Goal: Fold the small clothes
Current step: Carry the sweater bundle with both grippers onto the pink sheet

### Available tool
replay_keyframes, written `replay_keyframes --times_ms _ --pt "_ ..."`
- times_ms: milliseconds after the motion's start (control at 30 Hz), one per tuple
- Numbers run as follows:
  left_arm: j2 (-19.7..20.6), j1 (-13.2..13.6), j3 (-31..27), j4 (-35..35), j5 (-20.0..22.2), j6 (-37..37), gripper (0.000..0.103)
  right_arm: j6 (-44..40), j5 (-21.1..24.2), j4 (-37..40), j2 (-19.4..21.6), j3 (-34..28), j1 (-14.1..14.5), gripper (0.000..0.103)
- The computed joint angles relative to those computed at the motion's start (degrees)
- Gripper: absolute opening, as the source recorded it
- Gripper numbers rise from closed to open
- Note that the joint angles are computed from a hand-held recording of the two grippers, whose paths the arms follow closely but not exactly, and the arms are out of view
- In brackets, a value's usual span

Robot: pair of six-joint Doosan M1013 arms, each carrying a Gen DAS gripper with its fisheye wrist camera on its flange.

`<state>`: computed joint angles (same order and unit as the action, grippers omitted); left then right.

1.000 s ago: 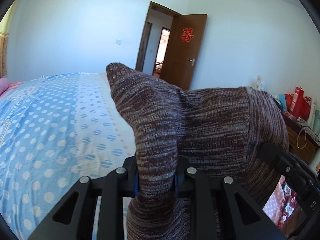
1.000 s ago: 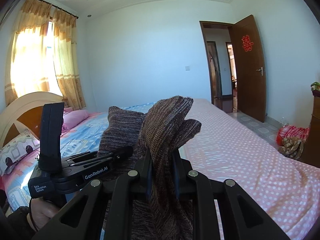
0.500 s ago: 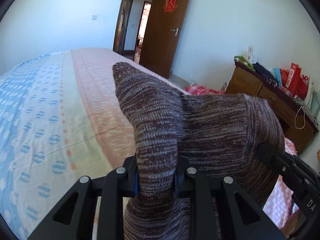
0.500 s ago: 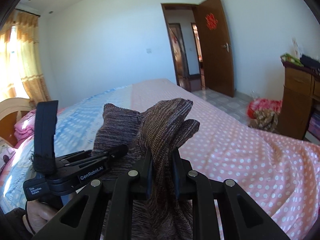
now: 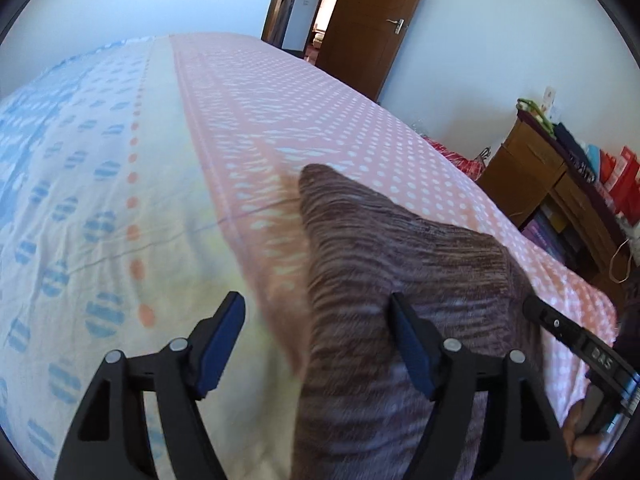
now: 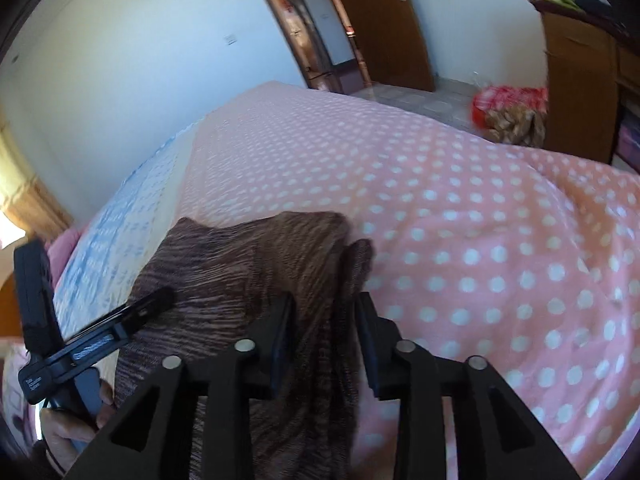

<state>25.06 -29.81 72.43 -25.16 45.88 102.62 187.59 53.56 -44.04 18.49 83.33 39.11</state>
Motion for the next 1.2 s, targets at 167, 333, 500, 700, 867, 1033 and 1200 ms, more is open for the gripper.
replay_keyframes --times_ms 167,333,500,700,867,1033,1200 --pt "-4.3 2.4 5.9 -5.5 -0.3 6.7 0.075 7.9 11.8 -8.6 -2.2 1.1 5.8 0.034" --pt "-8.0 3.2 11.5 -11.3 1.0 12.7 0.075 4.0 8.4 -9.1 -3.9 1.4 11.2 0.034" --pt "-8.3 1.9 12.9 -8.4 2.8 10.6 0.075 -2.9 8.4 -4.9 -0.8 -1.9 14.1 0.034" --pt "-9.8 0.9 14.7 -4.9 0.9 10.0 0.073 -8.7 13.3 1.3 2.8 -5.3 13.6 0.009" --pt "-9.7 2.2 15.0 -9.1 1.7 14.1 0.023 -1.9 0.9 4.3 -0.2 -0.7 12.0 0.006" --pt "-8.8 4.2 14.1 -13.2 4.7 16.6 0.016 9.5 -11.3 4.2 -4.3 5.8 11.0 0.005" --pt "-9.4 3.9 14.6 -11.5 4.0 16.8 0.019 19.7 -16.9 1.3 -7.4 11.8 10.7 0.003"
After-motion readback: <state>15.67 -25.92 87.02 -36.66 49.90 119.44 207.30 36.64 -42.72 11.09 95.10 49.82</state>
